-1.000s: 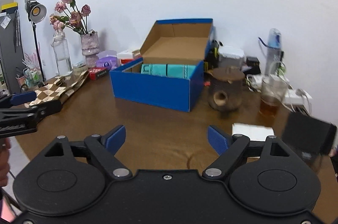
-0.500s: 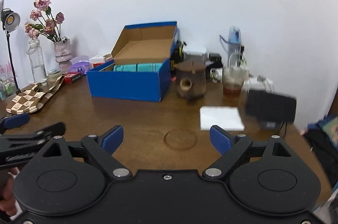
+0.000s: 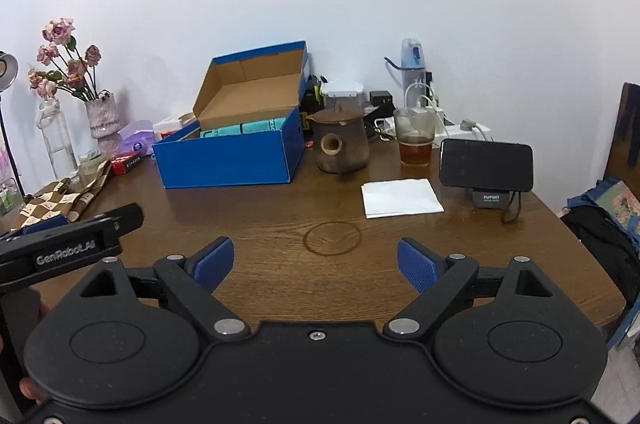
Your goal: Fold shopping bag
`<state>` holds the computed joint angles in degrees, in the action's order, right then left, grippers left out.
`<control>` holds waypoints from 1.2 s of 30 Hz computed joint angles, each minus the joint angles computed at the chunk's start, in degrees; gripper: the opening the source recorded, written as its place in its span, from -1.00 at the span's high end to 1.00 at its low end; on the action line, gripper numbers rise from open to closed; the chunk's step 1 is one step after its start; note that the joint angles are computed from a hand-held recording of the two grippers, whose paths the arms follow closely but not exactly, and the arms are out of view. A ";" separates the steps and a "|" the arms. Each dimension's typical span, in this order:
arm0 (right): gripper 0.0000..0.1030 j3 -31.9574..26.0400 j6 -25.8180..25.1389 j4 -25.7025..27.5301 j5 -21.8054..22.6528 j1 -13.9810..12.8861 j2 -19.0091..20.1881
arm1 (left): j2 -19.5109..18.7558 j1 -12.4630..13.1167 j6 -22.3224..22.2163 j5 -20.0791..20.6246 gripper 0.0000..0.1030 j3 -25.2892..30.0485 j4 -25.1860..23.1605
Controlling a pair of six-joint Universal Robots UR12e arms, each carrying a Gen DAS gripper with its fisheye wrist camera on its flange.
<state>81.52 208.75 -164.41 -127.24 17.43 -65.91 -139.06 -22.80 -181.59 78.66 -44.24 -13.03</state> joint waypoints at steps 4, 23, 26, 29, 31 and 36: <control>-0.76 0.20 1.01 -1.04 -0.58 0.22 0.12 | -0.36 -0.43 0.87 -0.04 -1.00 0.34 0.20; -0.76 0.03 -1.54 -3.21 -1.43 1.28 1.31 | 0.30 -0.43 1.15 1.39 -1.00 -0.85 -0.74; -0.76 -0.04 -1.32 -3.63 -2.12 1.43 1.51 | 0.59 -0.34 2.01 1.22 -1.00 -1.08 -1.00; -0.76 0.22 -1.20 -4.10 -2.08 1.49 1.47 | 0.57 -0.47 3.03 1.25 -1.00 -1.21 0.07; -0.76 0.26 -1.13 -3.88 -2.28 1.45 1.48 | 0.42 -0.64 3.61 0.95 -1.00 -0.98 -0.26; -0.77 0.27 -0.44 -3.56 -3.27 1.43 1.51 | 0.23 -0.77 4.94 -0.27 -1.00 -0.73 -0.27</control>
<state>81.80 208.32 -167.98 -130.51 18.86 -64.40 -138.83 -23.58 -176.65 78.39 -44.97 -13.30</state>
